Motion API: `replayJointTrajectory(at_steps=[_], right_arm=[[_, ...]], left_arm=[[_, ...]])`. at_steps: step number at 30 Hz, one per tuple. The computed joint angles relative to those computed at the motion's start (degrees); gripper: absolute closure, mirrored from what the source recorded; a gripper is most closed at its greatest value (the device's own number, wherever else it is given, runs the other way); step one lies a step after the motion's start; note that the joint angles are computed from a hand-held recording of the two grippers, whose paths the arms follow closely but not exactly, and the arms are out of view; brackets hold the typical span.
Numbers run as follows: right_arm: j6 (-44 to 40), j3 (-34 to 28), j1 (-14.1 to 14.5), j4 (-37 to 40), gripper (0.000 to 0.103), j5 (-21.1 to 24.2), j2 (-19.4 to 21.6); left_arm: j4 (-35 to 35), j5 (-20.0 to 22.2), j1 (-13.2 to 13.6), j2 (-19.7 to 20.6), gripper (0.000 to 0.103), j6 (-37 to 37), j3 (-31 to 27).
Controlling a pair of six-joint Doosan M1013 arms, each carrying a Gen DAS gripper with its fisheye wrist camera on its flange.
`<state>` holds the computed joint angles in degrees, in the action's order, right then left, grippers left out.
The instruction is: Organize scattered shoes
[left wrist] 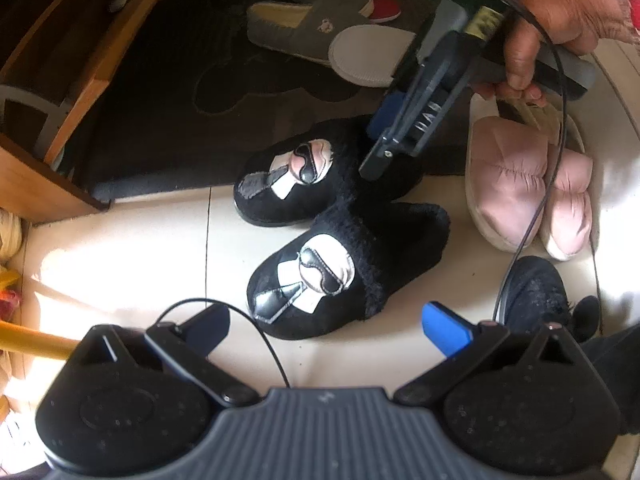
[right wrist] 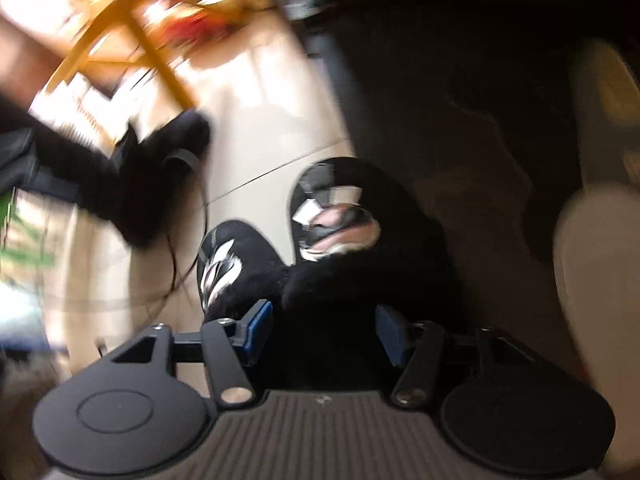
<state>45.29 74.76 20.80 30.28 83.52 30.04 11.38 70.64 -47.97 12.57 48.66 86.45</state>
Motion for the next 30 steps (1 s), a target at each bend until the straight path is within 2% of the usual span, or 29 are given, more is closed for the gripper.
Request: replayJointTrajectory(at_steps=[4,9,14,16,17,20,23,27,30], right_arm=[[8.65,0.89,-0.08,1.13,0.041,-0.51,-0.1],[9.94,1.61,0.16,4.53,0.039,-1.56,-0.15],[14.16,3.31,1.65,2.8,0.039,-8.66,-0.66],[12.35,4.62,2.51,1.4,0.048,-11.47,-1.25],[10.9,5.09,3.03,0.15,0.06,-12.51,-1.51],[7.17,6.56,3.19,1.23,0.068,-14.53,-2.23],[3.48,7.63,3.41,2.62,0.072,-16.16,-2.9],[-0.25,7.78,2.66,7.68,0.077,-15.23,-2.79],[-2.14,8.03,2.52,9.27,0.078,-15.27,-2.92]], left_arm=[[1.97,-0.34,-0.73,-0.35,0.0,0.6,0.23],[2.9,0.19,-0.99,-0.6,0.0,0.96,0.52],[3.07,-0.02,-0.89,-0.75,0.0,1.24,0.64],[3.04,-0.14,-0.9,-0.85,0.0,1.6,0.78],[3.06,0.05,-0.91,-0.79,0.0,1.82,0.87],[2.29,-0.32,-0.64,-0.96,0.0,1.61,1.41],[1.03,-0.36,-0.23,-1.01,0.0,1.09,1.64],[1.25,0.32,-0.23,-0.89,0.0,1.08,1.75],[0.77,0.5,-0.12,-0.75,0.0,1.2,1.69]])
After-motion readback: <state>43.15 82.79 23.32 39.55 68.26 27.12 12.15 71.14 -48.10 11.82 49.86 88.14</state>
